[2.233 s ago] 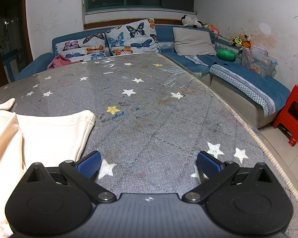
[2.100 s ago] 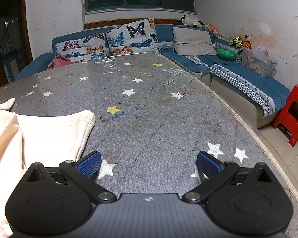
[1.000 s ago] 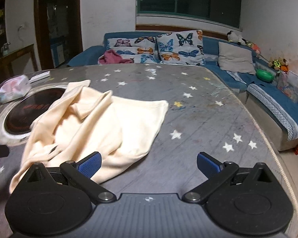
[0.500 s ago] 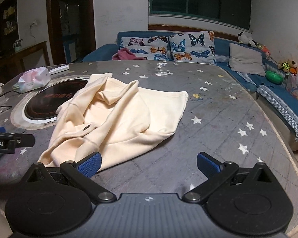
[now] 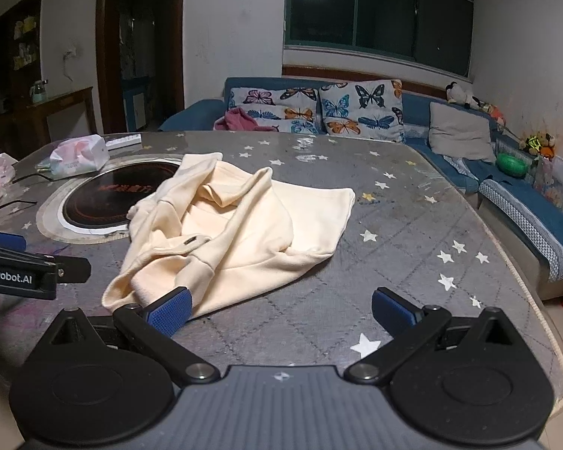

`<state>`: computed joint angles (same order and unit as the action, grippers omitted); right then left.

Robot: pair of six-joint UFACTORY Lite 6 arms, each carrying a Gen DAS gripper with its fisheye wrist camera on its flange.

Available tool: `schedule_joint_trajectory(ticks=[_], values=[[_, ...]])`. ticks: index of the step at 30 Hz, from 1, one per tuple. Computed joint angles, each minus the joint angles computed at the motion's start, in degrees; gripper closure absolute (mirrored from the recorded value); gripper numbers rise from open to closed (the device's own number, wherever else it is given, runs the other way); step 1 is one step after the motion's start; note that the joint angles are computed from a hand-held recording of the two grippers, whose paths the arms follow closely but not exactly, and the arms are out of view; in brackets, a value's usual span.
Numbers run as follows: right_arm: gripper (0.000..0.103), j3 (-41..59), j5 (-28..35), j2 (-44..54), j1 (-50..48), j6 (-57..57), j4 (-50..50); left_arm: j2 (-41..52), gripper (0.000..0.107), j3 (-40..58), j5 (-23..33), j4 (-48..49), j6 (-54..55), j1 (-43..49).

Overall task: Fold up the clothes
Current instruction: 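Move both tools toward the crumpled cream sweatshirt on the table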

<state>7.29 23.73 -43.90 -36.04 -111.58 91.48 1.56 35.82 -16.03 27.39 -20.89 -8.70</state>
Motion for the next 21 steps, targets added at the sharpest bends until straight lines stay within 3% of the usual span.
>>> schedule_joint_trajectory(ticks=[15,21], values=[[0.0,-2.8,8.3,-5.6,-5.6,4.5,-7.6,-6.9,0.004,-5.5,1.7,-15.6,13.0,-4.3],[0.0,-3.1,11.0,-7.0,-8.6,5.6,-10.2,-8.0,0.004,-6.0,2.0,-16.8,13.8,-5.6]])
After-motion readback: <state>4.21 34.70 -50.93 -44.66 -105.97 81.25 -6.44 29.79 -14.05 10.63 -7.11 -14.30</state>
